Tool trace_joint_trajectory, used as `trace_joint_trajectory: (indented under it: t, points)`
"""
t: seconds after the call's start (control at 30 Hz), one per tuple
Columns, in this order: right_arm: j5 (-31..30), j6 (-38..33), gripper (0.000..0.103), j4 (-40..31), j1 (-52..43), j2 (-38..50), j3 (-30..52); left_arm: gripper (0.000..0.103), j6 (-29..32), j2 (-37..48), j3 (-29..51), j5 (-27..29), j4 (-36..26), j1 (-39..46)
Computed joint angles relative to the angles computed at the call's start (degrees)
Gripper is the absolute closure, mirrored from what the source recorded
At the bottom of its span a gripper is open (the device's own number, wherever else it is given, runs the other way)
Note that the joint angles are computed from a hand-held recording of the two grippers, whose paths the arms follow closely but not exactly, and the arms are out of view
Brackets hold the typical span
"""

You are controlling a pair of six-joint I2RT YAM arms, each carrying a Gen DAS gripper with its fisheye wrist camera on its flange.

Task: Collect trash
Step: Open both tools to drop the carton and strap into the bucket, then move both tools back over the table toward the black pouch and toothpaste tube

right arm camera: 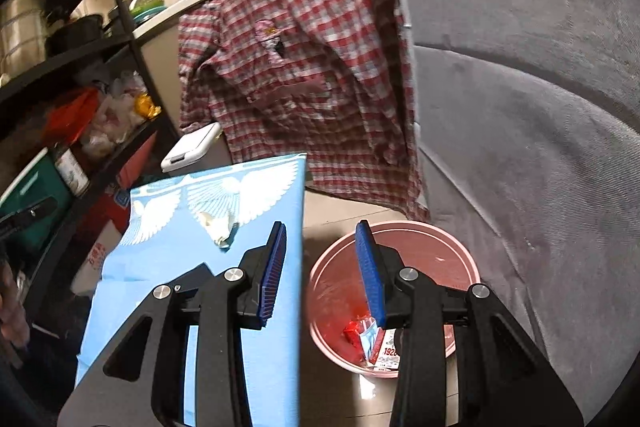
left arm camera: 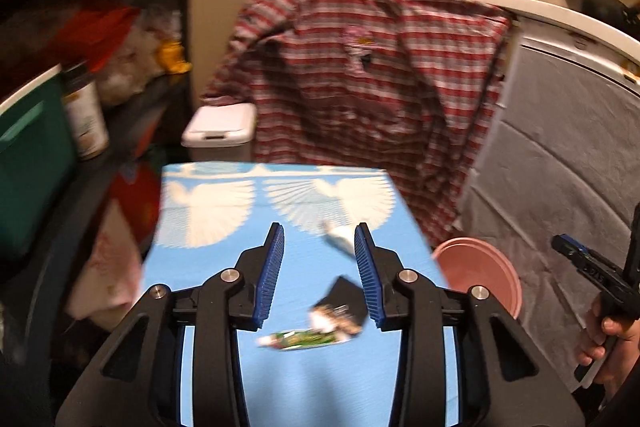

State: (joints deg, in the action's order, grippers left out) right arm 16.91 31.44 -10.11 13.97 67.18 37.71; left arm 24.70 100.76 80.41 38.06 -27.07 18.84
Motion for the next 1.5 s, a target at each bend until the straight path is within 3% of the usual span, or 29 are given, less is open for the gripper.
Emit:
trace_joint_trajectory:
  t: [0.07,0.17,0.23,0.33,0.57,0.7,1.0,1.13,1.3,1.43,1.5]
  points:
    - [-0.02,0.37,0.082,0.29,1.77,1.53,0.65,0.07,1.19,1.73,0.25,0.1,0.09,2.13]
    - [-0.93,1.02,0.09,1.34,3.63,3.63,1.5,0.077,2.15,5.83,1.14,0.13,-0.13,5.1]
    - [-1.8,1.72,0.09,1.99,4.23,4.75,1.87,0.079,3.36,9.85,4.06,-0.48,-3.06,6.58]
    - [-1.14,1.65,0.09,2.17,5.71,6.13,2.58,0.079,5.16,11.76,4.81,-1.81,-2.6,7.4]
    - [-5.65,1.36,0.09,5.47,5.95,8.12,2.27,0.079,7.28,16.78,9.91,0.69,-7.85,7.93]
    - [-8.03,0.77,0.09,7.87,6.42,10.93,2.57,0.079,9.99,17.23,8.59,0.14,-7.39,6.78]
    - [-12.28,-3.19,0.089,12.0,10.86,21.47,8.57,0.079,10.22,20.82,11.98,-0.37,-8.46,6.46]
    - [-11.82,-8.49,0.088,11.4,14.74,27.82,13.86,0.079,9.77,21.0,12.53,-0.24,-8.35,6.24]
    - [-8.61,-16.33,0.082,8.87,18.67,36.17,19.75,0.079,10.63,21.34,12.89,-1.2,-8.65,6.0]
    - [-5.42,-21.44,0.067,8.88,20.74,41.94,23.79,0.079,12.32,23.16,14.13,-2.47,-9.84,5.52]
    - [-4.33,-23.71,0.065,8.14,21.16,44.82,26.44,0.079,14.29,24.4,15.0,-3.09,-11.24,5.1]
